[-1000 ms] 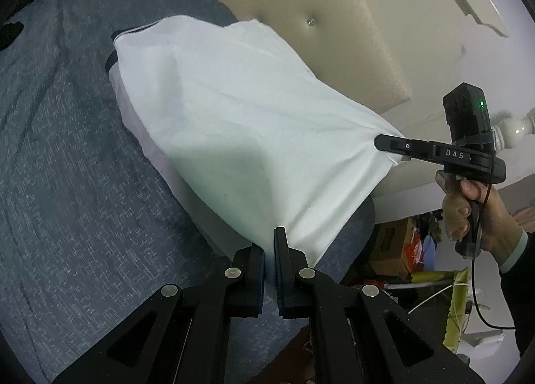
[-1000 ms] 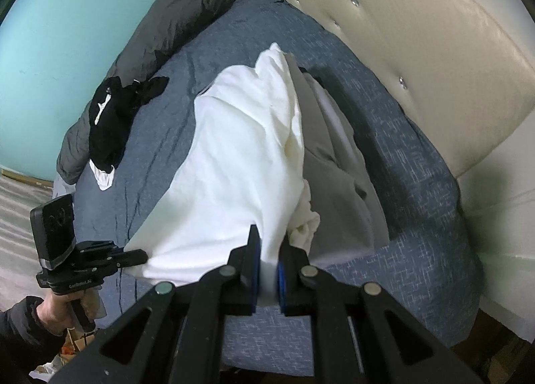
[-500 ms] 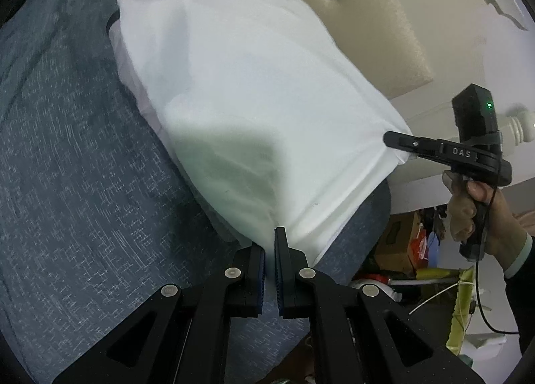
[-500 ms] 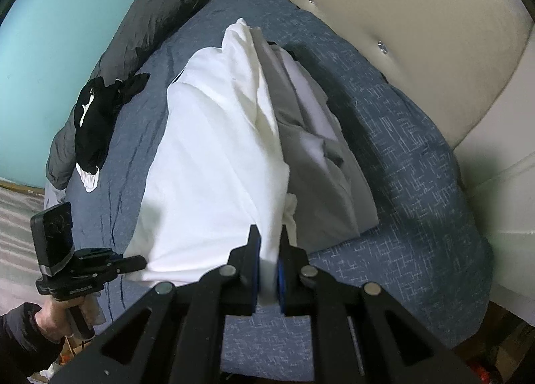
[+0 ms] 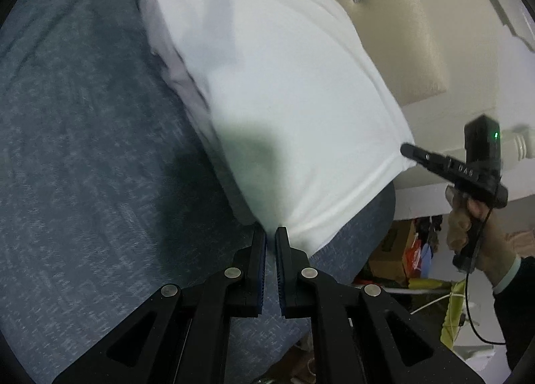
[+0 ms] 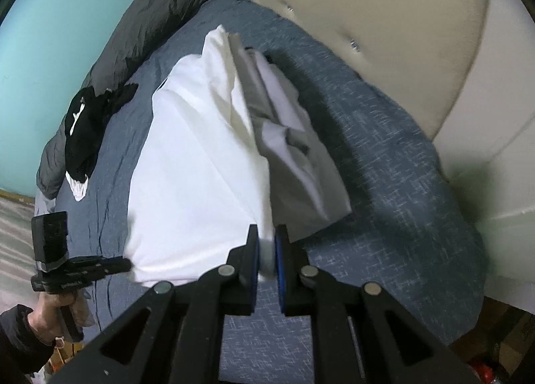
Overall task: Fold clothes
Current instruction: 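Fold the held shirt over onto itself, lowering both tools toward the bed, then open the right tool and release the shirt while the left tool holds it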
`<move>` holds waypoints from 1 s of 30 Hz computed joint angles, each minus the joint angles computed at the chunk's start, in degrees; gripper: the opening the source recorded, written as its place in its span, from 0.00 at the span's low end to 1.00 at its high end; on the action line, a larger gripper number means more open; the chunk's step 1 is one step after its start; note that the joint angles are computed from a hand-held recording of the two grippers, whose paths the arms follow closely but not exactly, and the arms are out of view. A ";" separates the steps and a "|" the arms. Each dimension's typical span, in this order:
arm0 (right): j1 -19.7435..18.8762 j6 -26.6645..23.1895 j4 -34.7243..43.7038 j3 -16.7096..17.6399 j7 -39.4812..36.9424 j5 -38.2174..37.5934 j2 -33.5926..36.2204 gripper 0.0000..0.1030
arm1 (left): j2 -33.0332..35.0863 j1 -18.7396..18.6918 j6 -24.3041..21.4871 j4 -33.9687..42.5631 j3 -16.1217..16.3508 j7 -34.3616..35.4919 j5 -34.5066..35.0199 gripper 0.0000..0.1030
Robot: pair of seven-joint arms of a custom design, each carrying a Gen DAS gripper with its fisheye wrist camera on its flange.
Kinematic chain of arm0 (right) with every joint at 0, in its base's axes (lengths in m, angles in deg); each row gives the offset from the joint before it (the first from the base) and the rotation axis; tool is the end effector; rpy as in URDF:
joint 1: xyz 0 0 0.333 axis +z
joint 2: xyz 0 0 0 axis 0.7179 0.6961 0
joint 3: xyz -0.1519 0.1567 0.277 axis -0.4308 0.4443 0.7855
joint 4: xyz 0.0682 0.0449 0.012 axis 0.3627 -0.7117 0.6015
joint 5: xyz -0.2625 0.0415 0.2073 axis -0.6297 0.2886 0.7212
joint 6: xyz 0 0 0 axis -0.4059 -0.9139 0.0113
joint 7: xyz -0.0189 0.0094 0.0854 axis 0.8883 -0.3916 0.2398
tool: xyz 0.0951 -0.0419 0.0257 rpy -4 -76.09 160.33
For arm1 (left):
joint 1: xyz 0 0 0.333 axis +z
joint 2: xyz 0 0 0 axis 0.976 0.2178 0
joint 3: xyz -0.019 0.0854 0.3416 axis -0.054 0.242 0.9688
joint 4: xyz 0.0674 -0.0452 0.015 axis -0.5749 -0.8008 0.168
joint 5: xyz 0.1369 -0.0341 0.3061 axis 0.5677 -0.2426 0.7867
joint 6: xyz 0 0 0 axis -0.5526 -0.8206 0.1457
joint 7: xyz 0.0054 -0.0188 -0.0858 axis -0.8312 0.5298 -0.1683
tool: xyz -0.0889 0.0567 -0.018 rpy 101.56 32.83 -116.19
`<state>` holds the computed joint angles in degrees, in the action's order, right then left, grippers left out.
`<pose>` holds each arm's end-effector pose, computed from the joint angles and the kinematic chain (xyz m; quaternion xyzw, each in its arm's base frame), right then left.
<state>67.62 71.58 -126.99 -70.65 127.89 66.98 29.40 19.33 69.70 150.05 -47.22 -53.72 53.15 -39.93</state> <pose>0.4341 0.2339 0.6474 -0.5858 0.7708 0.0018 0.2503 0.5092 -0.2170 0.6245 0.5364 -0.7775 0.2581 0.2030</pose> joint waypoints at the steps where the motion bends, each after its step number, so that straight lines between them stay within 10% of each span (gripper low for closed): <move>1: -0.14 -0.39 0.13 0.22 0.64 -1.00 -0.24 0.08 | -0.35 0.19 0.27 -0.14 0.21 0.01 0.08 0.06; 30: -1.14 1.76 8.47 -0.06 3.54 -7.21 5.06 0.17 | 1.70 -1.77 6.85 0.17 -0.88 -1.65 2.34 0.06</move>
